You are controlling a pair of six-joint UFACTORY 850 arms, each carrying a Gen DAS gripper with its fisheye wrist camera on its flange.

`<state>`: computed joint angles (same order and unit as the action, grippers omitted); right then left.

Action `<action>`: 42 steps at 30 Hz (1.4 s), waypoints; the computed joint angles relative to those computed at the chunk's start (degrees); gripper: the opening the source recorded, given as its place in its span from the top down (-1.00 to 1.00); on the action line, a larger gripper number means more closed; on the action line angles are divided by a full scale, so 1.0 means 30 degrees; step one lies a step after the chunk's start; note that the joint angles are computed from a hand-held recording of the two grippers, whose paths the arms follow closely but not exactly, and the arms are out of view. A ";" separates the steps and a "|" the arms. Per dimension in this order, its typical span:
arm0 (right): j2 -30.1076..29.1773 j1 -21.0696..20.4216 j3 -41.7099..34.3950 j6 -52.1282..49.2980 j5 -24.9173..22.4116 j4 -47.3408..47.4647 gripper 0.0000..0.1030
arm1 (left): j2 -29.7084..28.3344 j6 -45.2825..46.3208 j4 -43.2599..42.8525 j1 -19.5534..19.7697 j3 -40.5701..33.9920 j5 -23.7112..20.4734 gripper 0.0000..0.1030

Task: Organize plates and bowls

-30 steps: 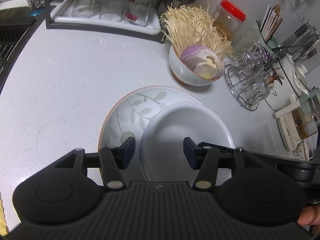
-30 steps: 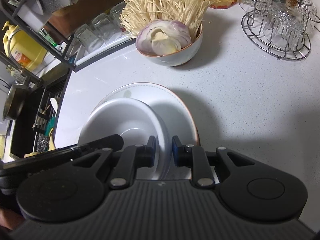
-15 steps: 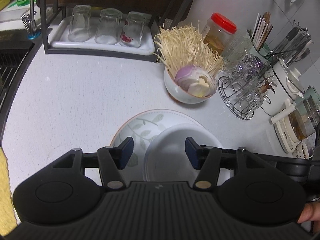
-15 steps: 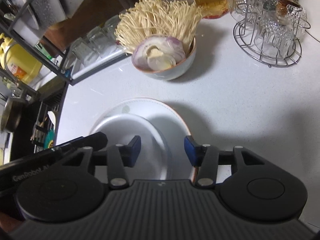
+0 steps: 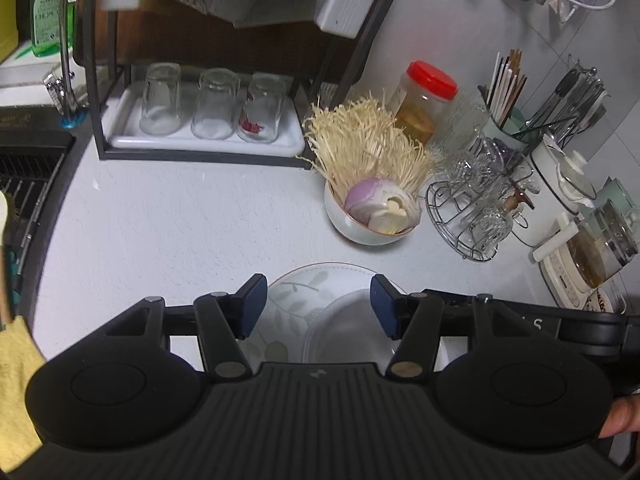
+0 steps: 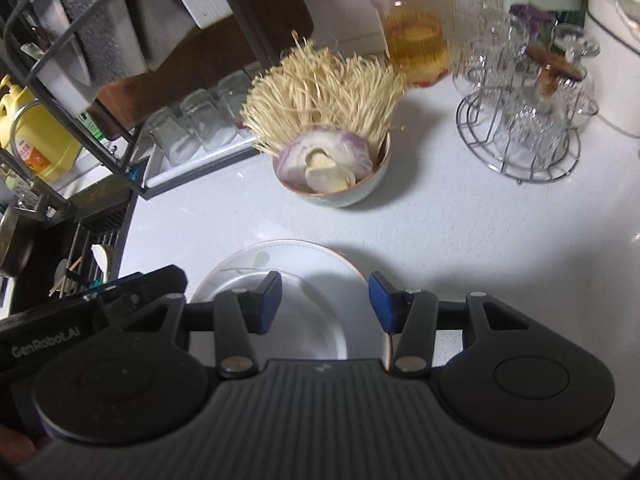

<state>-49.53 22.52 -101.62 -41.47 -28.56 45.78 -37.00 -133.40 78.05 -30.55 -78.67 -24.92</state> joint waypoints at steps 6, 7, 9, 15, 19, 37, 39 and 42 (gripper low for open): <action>0.1571 0.0124 0.1745 -0.0738 0.1058 0.0661 0.02 | 0.1004 0.0260 0.0682 -0.0419 0.0609 0.0081 -0.22; 0.1840 0.0124 0.2103 -0.1408 0.1295 0.1178 0.02 | 0.1081 0.0502 0.0643 -0.0539 0.0600 -0.0181 -0.22; 0.2181 0.0092 0.2520 -0.2576 0.1488 0.2142 0.02 | 0.1212 0.0566 0.0595 -0.0767 0.0601 -0.0738 -0.22; 0.3262 -0.0165 0.3630 -0.6473 0.1526 0.5049 0.02 | 0.1640 0.0140 0.0279 -0.1434 0.0618 -0.2240 -0.22; 0.4635 -0.0638 0.4947 -0.9982 0.1118 0.7757 0.02 | 0.2098 0.0802 -0.0712 -0.2223 0.0498 -0.3588 -0.22; 1.0364 -0.4257 1.1616 -2.0852 -0.3995 1.6235 0.02 | 0.2042 0.1803 -0.4463 -0.6927 -0.2097 -1.0396 -0.22; 1.0857 -0.4733 1.2139 -2.0901 -0.4444 1.6007 0.02 | 0.1811 0.1955 -0.4937 -0.7440 -0.2683 -1.1021 -0.22; 1.1549 -0.5534 1.3009 -2.1308 -0.5365 1.6085 0.02 | 0.1411 0.2287 -0.5298 -0.8311 -0.3508 -1.2006 -0.22</action>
<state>-14.88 5.91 -62.59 -105.40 -44.65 94.04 -32.77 -126.53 62.15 -55.49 -89.19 -60.94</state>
